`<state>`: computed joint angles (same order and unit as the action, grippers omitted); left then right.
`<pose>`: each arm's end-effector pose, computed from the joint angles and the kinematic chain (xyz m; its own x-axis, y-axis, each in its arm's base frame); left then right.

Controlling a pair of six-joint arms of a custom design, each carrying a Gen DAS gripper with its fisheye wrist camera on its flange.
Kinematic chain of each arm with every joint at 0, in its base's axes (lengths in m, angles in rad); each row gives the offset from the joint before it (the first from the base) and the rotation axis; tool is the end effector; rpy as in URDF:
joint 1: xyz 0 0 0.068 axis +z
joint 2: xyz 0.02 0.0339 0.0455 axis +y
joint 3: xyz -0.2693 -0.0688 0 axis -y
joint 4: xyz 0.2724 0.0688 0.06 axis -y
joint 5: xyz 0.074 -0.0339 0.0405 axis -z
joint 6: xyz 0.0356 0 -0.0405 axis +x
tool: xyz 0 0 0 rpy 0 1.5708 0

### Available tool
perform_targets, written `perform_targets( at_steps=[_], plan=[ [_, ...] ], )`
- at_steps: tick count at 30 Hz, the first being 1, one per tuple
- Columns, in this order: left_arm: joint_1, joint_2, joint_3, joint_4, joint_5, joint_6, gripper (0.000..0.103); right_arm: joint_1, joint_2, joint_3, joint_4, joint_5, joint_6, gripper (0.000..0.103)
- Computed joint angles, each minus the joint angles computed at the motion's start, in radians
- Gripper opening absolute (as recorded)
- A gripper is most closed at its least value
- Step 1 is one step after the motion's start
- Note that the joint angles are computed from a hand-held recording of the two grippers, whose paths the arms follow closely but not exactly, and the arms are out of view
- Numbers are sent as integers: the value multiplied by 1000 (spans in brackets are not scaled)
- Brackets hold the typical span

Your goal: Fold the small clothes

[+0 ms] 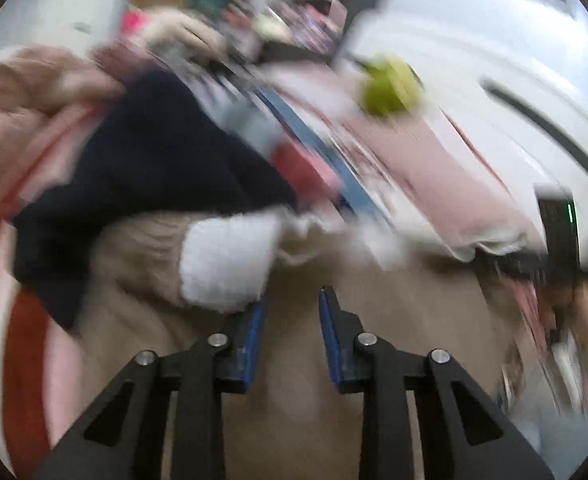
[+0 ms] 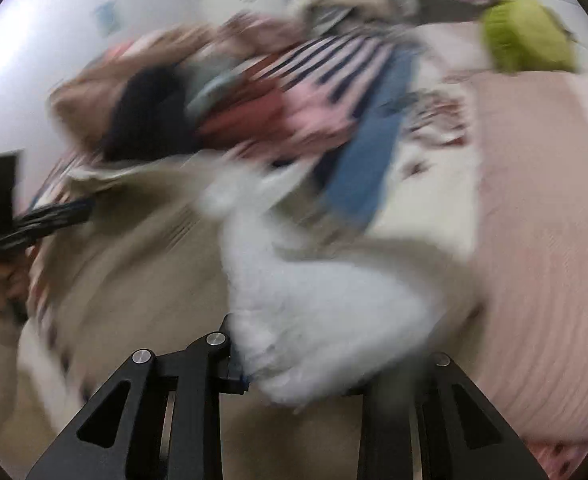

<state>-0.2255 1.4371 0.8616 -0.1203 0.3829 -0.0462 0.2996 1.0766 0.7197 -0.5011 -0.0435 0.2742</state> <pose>0.3162 -0.0862 0.2139 -0.6466 0.1044 -0.7557 0.4575 0.8457 -0.2747 0.2290 0.0723 0.2287 -0.7830 0.0413 -0.6206 -0.1143 0.9713 0.2087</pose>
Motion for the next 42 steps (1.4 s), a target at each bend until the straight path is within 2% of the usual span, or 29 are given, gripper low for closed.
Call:
perform_targets(
  at_steps=[1, 3, 4, 6, 7, 8, 10, 12, 14, 16, 18, 20, 25, 27, 29, 32, 33, 35, 37, 39, 40, 41, 42],
  plan=[
    [20, 2, 9, 24, -30, -42, 48, -62, 22, 7, 28, 6, 4, 23],
    [57, -5, 30, 26, -77, -67, 61, -125, 60, 37, 10, 70, 24, 26],
    [81, -21, 33, 8, -73, -48, 61, -153, 60, 44, -6, 79, 18, 27],
    [129, -67, 15, -29, -21, -13, 68, -180, -6, 19, -10, 27, 6, 27],
    [160, -106, -9, -53, 30, 4, 76, -182, -50, 0, -9, -4, 8, 32],
    [189, -140, -32, -76, 79, 20, 80, -165, -115, -25, -21, -32, 13, 41],
    [258, -217, -93, -139, 201, 78, 88, -96, -210, -60, -52, -34, 23, 49],
    [302, -255, -142, -186, 259, 135, 90, 43, -279, -75, -90, -9, 62, 49],
    [342, -285, -196, -213, 248, 180, 92, 193, -294, -77, -95, 12, 105, 49],
    [375, -269, -237, -213, 240, 202, 93, 335, -251, -61, -74, 31, 136, 49],
    [410, -234, -271, -222, 284, 213, 92, 440, -204, -55, -40, 77, 147, 48],
    [429, -225, -325, -229, 345, 241, 92, 536, -148, -50, -3, 112, 164, 40],
    [401, -271, -454, -171, 333, 215, 90, 599, 50, -75, 92, 113, 239, 39],
    [413, -334, -494, -178, 352, 199, 90, 602, 67, -92, 124, 115, 254, 39],
    [431, -377, -520, -207, 404, 186, 91, 601, 53, -84, 105, 122, 267, 40],
    [420, -423, -566, -175, 454, 100, 98, 612, -12, -78, 117, 137, 283, 41],
    [404, -427, -586, -132, 455, 43, 102, 622, -5, -66, 133, 151, 284, 41],
    [348, -441, -633, 13, 400, -125, 102, 635, 10, -25, 143, 178, 285, 39],
    [314, -433, -631, 90, 372, -229, 102, 635, 62, 9, 165, 178, 282, 36],
    [285, -401, -641, 208, 377, -336, 102, 631, 133, 44, 161, 187, 271, 22],
    [254, -383, -640, 256, 342, -386, 100, 623, 179, 58, 162, 183, 269, 9],
    [224, -368, -628, 269, 298, -413, 96, 615, 217, 64, 167, 177, 274, 6],
    [195, -359, -621, 274, 242, -430, 82, 606, 244, 57, 183, 169, 284, 6]
  ],
)
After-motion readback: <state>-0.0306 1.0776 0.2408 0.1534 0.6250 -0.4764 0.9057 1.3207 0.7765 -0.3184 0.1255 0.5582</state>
